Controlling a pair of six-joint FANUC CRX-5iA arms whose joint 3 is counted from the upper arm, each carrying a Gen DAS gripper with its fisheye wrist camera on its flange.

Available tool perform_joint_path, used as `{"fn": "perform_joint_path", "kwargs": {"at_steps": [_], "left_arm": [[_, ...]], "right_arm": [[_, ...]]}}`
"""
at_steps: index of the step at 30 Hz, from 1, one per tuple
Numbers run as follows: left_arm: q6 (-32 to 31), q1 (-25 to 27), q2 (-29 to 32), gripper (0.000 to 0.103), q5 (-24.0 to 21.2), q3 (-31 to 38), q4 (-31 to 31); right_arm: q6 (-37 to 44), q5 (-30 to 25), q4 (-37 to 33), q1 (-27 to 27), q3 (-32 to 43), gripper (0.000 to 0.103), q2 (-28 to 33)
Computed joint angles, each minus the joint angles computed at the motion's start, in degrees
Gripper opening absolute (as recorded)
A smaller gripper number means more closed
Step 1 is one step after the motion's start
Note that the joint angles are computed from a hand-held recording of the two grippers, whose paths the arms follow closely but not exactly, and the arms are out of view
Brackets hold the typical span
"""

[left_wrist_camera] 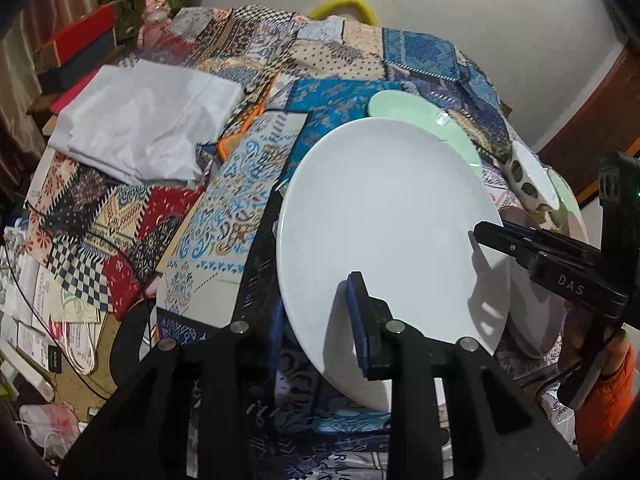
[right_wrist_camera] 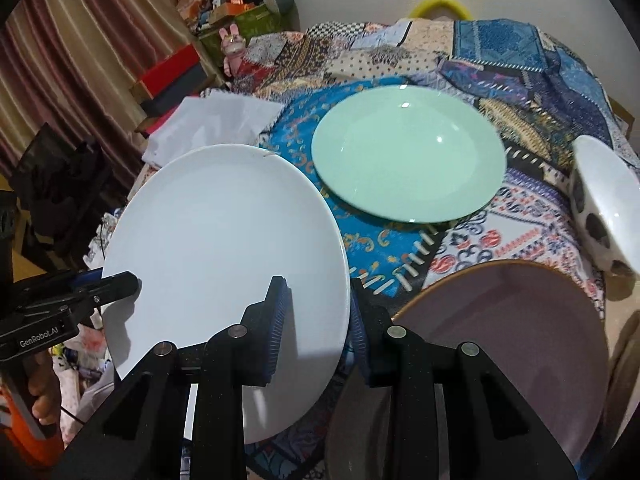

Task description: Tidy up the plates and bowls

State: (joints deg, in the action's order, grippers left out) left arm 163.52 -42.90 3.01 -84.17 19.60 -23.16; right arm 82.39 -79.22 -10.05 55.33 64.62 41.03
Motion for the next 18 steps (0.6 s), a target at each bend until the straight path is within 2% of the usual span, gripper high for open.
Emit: {"fn": "perform_joint_path", "kwargs": {"at_steps": [18], "left_arm": [[-5.22,-1.34,6.77,0.028,0.55,11.85,-2.13]], "right_arm": [[-3.18,9.73,2.7,-2.5,-16.39,0.028,-11.74]]}}
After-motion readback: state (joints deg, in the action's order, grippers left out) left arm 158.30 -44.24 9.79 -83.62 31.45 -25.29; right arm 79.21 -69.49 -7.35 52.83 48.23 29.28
